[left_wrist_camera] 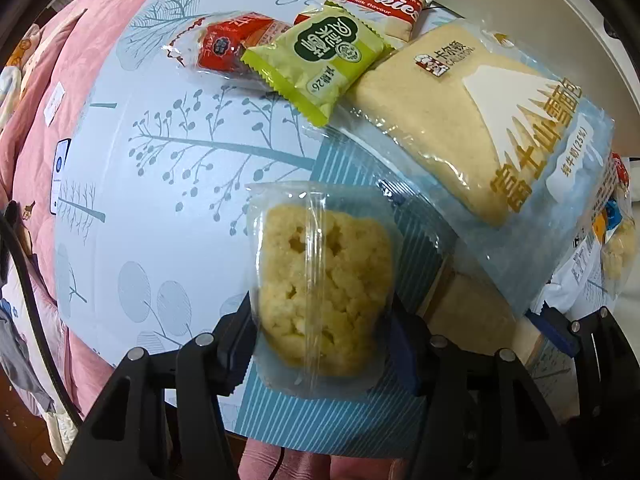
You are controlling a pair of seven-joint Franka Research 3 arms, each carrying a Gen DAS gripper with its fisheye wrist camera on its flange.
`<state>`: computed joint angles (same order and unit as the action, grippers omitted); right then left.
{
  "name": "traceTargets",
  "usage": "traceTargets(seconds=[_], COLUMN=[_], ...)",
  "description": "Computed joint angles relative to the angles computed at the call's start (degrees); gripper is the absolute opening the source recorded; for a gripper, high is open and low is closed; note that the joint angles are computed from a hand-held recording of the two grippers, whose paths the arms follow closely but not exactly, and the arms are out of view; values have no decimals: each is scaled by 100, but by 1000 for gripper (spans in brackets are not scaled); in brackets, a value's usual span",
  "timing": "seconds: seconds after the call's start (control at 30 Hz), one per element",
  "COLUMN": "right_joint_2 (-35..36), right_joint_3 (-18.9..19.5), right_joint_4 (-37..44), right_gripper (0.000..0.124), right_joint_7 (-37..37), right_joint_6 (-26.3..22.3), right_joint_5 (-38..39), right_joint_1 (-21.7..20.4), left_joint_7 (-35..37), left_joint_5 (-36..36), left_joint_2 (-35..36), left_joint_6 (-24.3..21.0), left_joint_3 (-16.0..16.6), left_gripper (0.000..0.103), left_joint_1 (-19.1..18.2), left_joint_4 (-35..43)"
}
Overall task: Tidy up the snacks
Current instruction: 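Grasp the clear cake pack with the left tool while the right tool grasps the wafer bar, then lift both packs into the white tray and open both tools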
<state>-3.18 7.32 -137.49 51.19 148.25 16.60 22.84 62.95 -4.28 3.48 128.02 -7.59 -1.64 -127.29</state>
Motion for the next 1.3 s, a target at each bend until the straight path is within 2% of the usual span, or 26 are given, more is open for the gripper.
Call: traceTargets(seconds=[0.1,0.13,0.43,0.73,1.0,1.1,1.3], right_joint_2=[71,64,-109,-613,-1049,-1174,-1263], right_joint_3=[23,14,-65,-176,-297,-306,-369], right_joint_4=[183,199,305,55,26,38,244], right_gripper=[63,59,58,54,54,54,54], right_joint_7=[268,267,1104,1082,1315,1505,1885], right_joint_6=[-278,-343,-983,-911,-1278,-1182,-1073], right_joint_5=[-60,45,205,497,741,775,830], right_joint_1=[10,14,-100,-200,-365,-436,-558], left_joint_7=[76,64,115,577,980,1241,1590], left_joint_5=[-93,-153,-189,-654,-731,-729,-726], left_joint_2=[53,39,-95,-590,-651,-622,-164], left_joint_6=[-148,-230,-1077,-1348,-2030,-2197,-2511], left_joint_3=[2,2,55,184,239,238,178], left_gripper=[56,56,56,56,56,56,56], left_joint_1=[19,26,98,173,186,182,195], left_joint_4=[70,76,186,133,567,845,1915])
